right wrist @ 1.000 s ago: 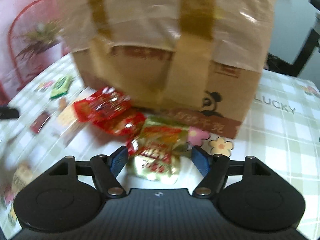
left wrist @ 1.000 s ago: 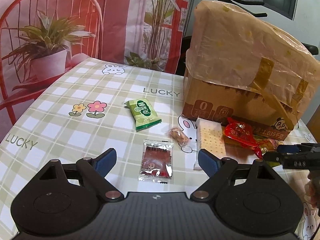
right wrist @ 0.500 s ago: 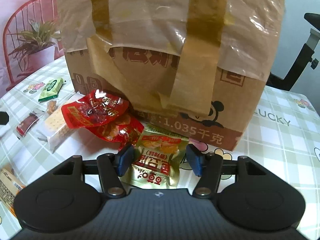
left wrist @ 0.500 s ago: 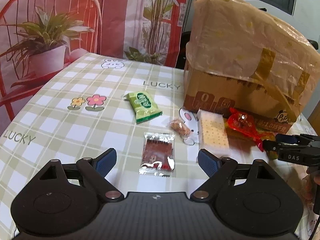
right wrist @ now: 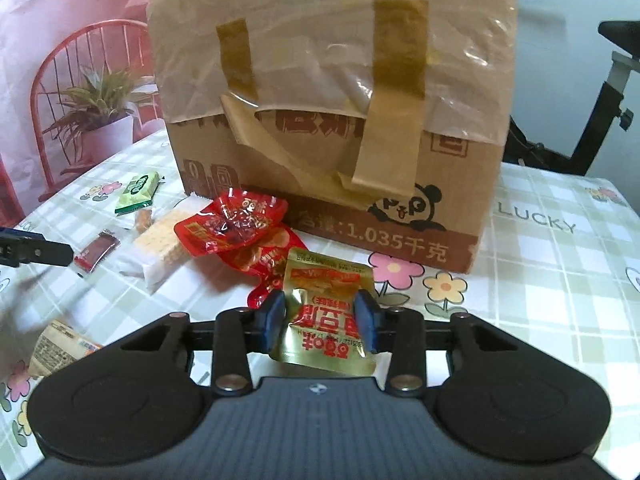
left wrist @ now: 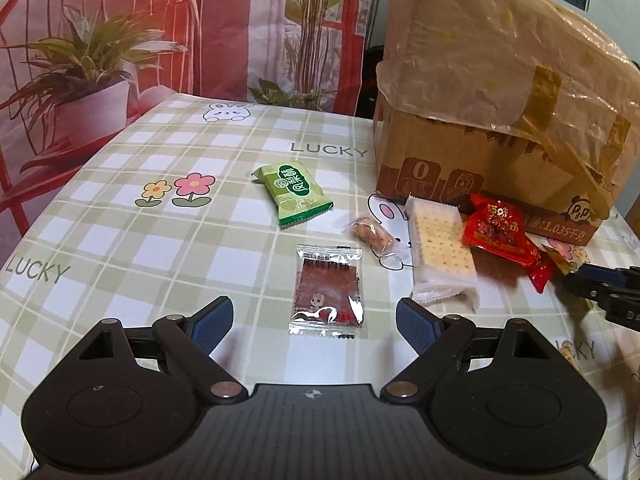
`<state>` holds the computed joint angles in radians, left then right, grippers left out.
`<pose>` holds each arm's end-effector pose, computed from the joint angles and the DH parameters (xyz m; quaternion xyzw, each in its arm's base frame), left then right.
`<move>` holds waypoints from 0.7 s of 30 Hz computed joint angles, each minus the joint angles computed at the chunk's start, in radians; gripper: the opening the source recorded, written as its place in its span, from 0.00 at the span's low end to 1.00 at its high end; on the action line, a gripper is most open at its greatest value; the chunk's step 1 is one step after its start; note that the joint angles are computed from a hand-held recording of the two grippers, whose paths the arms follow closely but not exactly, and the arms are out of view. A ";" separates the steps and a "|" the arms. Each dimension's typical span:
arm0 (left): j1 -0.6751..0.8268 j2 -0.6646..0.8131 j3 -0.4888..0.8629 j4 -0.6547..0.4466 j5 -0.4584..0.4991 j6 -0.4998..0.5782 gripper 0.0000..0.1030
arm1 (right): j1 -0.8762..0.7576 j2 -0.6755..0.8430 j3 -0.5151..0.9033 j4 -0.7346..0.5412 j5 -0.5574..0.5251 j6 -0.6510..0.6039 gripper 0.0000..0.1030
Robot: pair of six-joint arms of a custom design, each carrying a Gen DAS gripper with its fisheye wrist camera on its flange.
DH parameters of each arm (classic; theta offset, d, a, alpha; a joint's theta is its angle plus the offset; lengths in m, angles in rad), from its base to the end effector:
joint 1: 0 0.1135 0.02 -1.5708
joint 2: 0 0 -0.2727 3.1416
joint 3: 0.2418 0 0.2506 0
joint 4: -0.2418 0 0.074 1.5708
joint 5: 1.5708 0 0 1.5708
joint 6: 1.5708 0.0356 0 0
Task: Organize snacks
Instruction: 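Grasp the red jerky packet with the left tool while the right tool grasps the gold packet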
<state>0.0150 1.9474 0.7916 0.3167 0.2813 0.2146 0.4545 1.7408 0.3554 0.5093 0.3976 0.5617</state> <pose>0.3457 -0.0047 0.0881 0.1420 0.9150 -0.0895 0.3669 0.2202 0.0923 0.0721 0.1165 0.9168 0.0001 0.3819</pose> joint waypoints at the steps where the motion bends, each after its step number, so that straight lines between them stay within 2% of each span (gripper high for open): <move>1: -0.005 0.011 0.010 0.000 -0.006 0.001 0.87 | -0.002 -0.008 -0.010 0.007 -0.006 0.005 0.39; 6: -0.037 0.080 0.079 -0.011 -0.053 0.012 0.85 | 0.007 -0.034 -0.027 -0.001 0.007 0.038 0.39; 9: -0.064 0.121 0.114 -0.004 -0.121 0.015 0.74 | 0.014 -0.043 -0.036 -0.002 0.010 0.047 0.39; 10: -0.062 0.126 0.116 0.006 -0.112 0.006 0.70 | 0.016 -0.044 -0.038 -0.001 0.011 0.050 0.39; 11: -0.061 0.126 0.116 0.010 -0.105 0.002 0.65 | 0.019 -0.043 -0.039 0.001 0.014 0.053 0.39; 12: -0.063 0.120 0.104 0.025 -0.102 0.007 0.44 | 0.021 -0.045 -0.039 -0.001 0.016 0.056 0.39; 14: -0.076 0.099 0.076 0.043 -0.120 0.026 0.42 | 0.027 -0.055 -0.043 -0.007 0.021 0.062 0.39; 21: -0.064 0.015 -0.030 0.085 -0.074 0.030 0.39 | 0.062 -0.101 -0.058 -0.029 0.057 0.079 0.39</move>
